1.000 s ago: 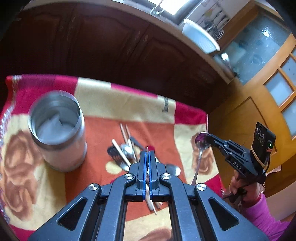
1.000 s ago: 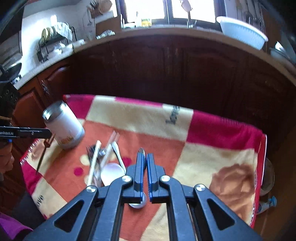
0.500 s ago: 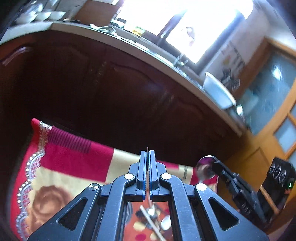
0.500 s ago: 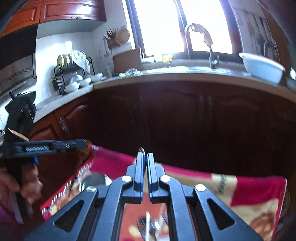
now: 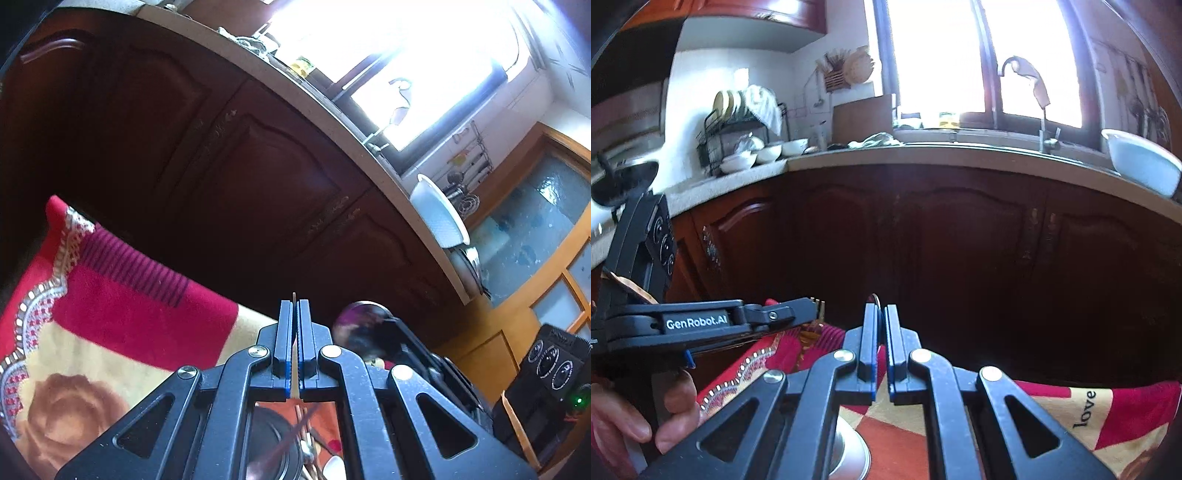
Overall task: Organize utensils
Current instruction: 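Carry both utensils over the canister and open both tools to drop them in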
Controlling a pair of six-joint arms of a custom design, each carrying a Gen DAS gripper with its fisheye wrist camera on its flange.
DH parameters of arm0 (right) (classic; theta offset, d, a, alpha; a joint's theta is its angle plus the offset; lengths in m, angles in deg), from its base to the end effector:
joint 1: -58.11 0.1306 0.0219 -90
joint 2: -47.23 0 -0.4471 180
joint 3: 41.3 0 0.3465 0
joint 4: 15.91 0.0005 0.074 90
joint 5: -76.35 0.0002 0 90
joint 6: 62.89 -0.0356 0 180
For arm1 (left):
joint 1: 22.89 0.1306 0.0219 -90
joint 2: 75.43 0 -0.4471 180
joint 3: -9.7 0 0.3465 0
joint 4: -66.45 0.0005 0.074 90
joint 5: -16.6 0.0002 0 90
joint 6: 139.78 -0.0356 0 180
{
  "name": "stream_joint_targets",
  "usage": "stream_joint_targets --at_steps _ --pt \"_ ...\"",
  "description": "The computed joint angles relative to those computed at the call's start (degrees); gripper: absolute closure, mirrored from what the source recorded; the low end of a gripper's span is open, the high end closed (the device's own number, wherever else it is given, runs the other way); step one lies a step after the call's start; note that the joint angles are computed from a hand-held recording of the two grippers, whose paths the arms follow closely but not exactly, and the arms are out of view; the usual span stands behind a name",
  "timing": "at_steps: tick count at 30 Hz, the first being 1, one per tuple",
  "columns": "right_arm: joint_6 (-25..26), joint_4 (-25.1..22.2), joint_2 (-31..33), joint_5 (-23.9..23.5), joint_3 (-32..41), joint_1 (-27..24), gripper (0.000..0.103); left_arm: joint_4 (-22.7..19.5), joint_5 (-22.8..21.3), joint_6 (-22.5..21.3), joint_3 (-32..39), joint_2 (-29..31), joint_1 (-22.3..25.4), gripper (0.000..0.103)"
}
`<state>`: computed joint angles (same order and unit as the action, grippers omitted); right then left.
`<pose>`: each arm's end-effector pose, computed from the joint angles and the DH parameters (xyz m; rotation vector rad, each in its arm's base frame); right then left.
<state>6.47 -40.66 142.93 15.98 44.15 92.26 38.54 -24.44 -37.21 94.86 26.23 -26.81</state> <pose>0.4183 0.2618 0.4535 0.0396 2.0924 0.0097 0.5108 -0.0624 0.4018 0.2577 2.2595 -1.1411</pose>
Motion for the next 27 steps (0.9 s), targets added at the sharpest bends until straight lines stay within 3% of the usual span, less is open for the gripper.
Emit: stream_joint_targets --at_steps 18,27 --pt "-0.2 -4.4 -0.2 -5.0 -2.4 1.9 0.099 2.0 -6.8 -6.4 -7.6 -5.3 -0.4 0.075" --pt "-3.4 -7.9 0.3 -13.1 -1.8 0.3 0.098 -0.1 -10.8 -8.5 -9.4 -6.6 -0.1 0.075"
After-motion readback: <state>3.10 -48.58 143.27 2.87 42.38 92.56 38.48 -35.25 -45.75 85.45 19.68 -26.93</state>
